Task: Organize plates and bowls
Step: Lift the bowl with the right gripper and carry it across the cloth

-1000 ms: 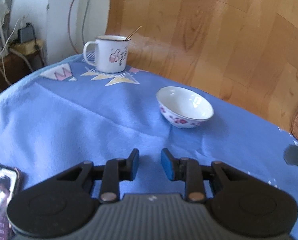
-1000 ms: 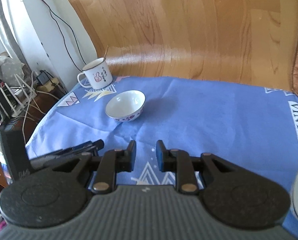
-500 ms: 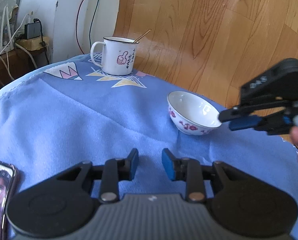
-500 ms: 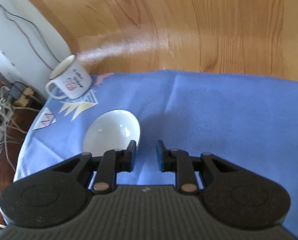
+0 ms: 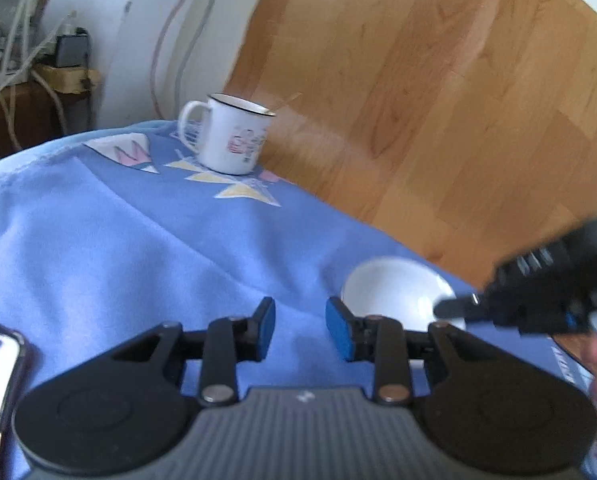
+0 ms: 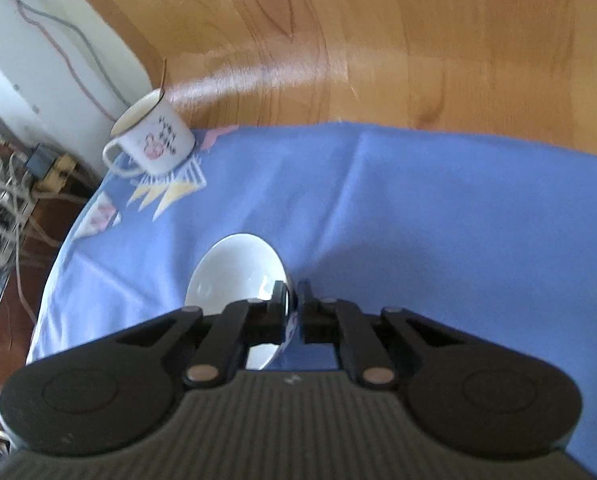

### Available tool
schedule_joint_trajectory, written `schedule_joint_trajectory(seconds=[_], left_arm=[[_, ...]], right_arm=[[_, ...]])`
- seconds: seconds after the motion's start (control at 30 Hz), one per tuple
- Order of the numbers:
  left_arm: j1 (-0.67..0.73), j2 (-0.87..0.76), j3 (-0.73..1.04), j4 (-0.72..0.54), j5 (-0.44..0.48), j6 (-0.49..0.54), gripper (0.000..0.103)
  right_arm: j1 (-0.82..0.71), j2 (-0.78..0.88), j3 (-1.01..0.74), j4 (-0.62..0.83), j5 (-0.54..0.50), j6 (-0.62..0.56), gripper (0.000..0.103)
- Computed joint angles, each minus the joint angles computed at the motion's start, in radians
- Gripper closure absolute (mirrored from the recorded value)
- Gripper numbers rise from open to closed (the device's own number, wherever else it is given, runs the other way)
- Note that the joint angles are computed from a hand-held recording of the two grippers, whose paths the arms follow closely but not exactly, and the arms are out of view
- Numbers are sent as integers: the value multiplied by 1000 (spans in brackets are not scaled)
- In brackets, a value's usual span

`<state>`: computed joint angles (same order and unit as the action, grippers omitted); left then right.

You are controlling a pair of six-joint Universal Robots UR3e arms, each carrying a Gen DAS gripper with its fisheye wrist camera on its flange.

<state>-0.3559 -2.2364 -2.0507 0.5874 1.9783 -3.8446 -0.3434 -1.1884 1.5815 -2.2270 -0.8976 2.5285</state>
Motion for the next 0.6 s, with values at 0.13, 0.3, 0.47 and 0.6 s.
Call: schedule_joint_trajectory(seconds=[0.13, 0.3, 0.47, 0.6], left_arm=[[0, 16, -3, -5, -95, 63, 67], [-49, 74, 21, -159, -144, 83, 63], [-74, 147, 25, -333, -205, 58, 64], [-95, 154, 50, -410, -220, 40, 88]], right_arm=[[-124, -119, 117, 143, 23, -169, 95], [-248, -187, 167, 347, 54, -331, 94], [-315, -215, 213, 442, 81, -415, 94], [-343, -231, 273, 406, 99, -437, 90]])
